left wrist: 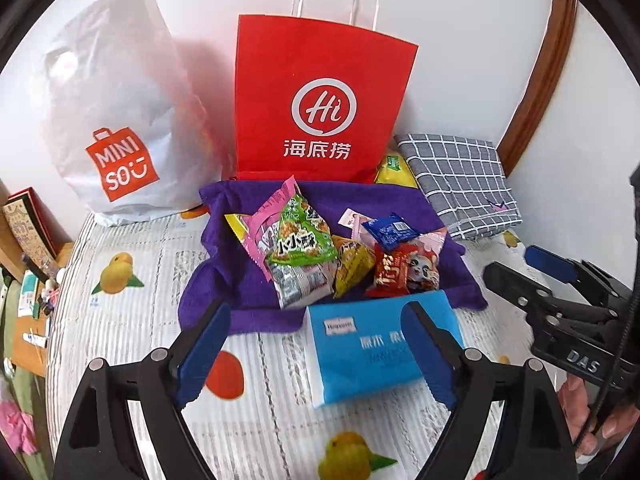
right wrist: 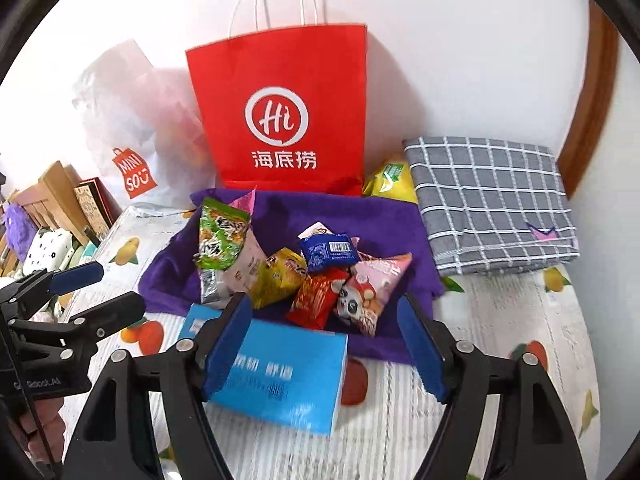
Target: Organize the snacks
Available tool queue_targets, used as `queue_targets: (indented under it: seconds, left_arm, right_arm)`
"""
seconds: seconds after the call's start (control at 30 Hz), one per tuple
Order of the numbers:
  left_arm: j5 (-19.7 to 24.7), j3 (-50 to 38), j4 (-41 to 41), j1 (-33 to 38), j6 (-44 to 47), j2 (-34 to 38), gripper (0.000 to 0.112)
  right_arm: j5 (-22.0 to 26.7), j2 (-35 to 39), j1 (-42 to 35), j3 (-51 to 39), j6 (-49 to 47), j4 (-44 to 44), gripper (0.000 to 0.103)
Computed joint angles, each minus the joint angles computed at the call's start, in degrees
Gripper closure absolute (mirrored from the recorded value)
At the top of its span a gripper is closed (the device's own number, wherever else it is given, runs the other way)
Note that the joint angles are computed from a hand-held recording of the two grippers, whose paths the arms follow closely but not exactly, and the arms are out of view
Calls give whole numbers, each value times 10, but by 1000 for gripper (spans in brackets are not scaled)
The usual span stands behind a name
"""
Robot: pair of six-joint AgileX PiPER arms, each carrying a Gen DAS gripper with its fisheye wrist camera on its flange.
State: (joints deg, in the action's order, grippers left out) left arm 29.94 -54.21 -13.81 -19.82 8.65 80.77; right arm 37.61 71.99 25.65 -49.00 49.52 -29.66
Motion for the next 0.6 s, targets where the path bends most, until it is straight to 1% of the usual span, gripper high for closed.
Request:
queue_targets:
  seconds: [0.07,0.17,0.3,0.37,0.47,0.6]
  left_arm:
    - [1,15,5,-2,-9,-21,25]
    - [2,37,30,-14,-36,-56,25]
    - [10,62,69,-34,-76,-103,25]
    - [16,74,84,-43,-97,-130,23]
    - [28,88,98,-53,-117,-166,21]
    - [44,101,138,-74,-158,-204,20]
  right_arm:
    - [32,-28,32,7,39,-25,24]
    - [85,-61,81,10,74,-46,23]
    - [150,-101,151,20,145,-77,22]
    - [184,-120,193,26,188,-97,16]
    - [234,-138,261,33,249,-126,11]
    - [309,-146,361,34,314,-156,8]
